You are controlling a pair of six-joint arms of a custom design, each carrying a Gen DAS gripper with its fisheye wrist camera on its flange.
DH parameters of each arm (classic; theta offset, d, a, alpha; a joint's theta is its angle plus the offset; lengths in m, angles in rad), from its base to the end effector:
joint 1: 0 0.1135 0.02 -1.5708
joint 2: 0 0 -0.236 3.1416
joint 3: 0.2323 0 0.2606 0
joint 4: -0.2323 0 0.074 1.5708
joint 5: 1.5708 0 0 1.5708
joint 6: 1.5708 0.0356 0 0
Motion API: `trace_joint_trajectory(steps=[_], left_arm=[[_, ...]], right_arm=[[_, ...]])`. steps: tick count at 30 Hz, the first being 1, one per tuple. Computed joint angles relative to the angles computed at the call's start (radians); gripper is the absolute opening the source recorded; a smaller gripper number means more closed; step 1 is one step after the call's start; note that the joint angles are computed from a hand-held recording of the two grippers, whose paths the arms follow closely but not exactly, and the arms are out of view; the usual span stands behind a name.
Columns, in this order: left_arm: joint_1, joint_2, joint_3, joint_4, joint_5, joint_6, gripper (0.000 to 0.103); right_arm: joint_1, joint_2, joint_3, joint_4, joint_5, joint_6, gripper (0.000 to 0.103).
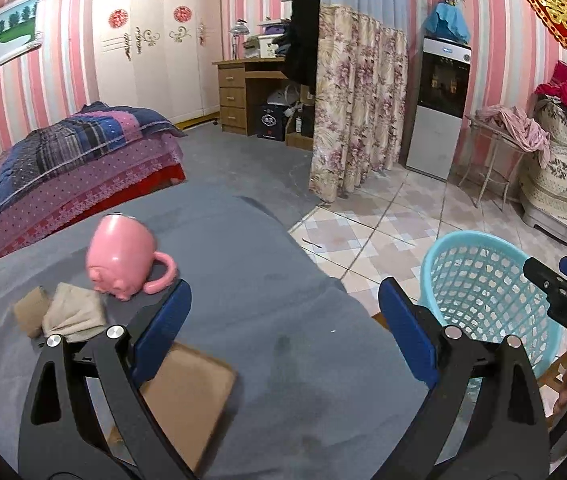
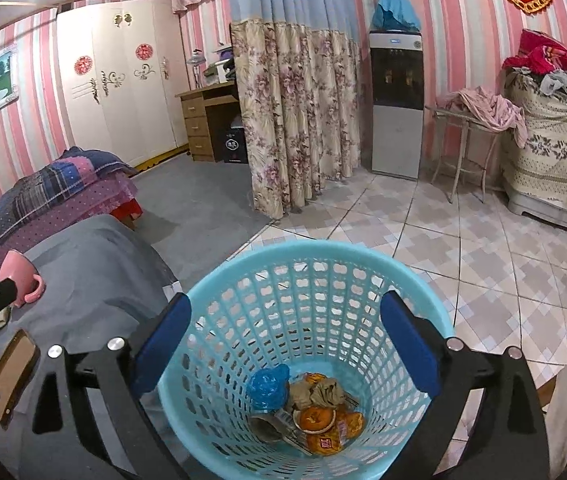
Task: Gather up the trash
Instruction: 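Move both open tools back over the bed toward the remaining trash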
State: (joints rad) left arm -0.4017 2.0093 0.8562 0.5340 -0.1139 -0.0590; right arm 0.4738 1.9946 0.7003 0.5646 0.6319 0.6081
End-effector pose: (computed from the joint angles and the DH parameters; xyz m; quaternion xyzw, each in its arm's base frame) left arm 0.3394 -0.1398 0.0562 0.1256 0.8789 -0.0552 0.4568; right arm 0.2948 0.1276 0.0325 0.1848 0.8572 -0.0433 0.4787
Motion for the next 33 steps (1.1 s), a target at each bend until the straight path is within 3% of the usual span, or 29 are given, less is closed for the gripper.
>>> trace_joint_trajectory(steps=[8, 20, 33], left_arm=[[0.12, -0.093, -0.139, 0.05, 0.027, 0.02, 0.093], [0.331, -0.164, -0.251, 0.086, 0.088, 0.11, 0.093], [0.536, -0.132, -0.248, 0.094, 0.184, 0.173, 0.093]], right_arm=[[0.054, 0.013, 0.055, -0.028, 0.009, -0.015, 0.097], [0.162, 0.109, 0.245, -0.132, 0.002, -0.04, 0.098], [0.233, 0.21, 0.41, -0.225, 0.012, 0.018, 0.098]])
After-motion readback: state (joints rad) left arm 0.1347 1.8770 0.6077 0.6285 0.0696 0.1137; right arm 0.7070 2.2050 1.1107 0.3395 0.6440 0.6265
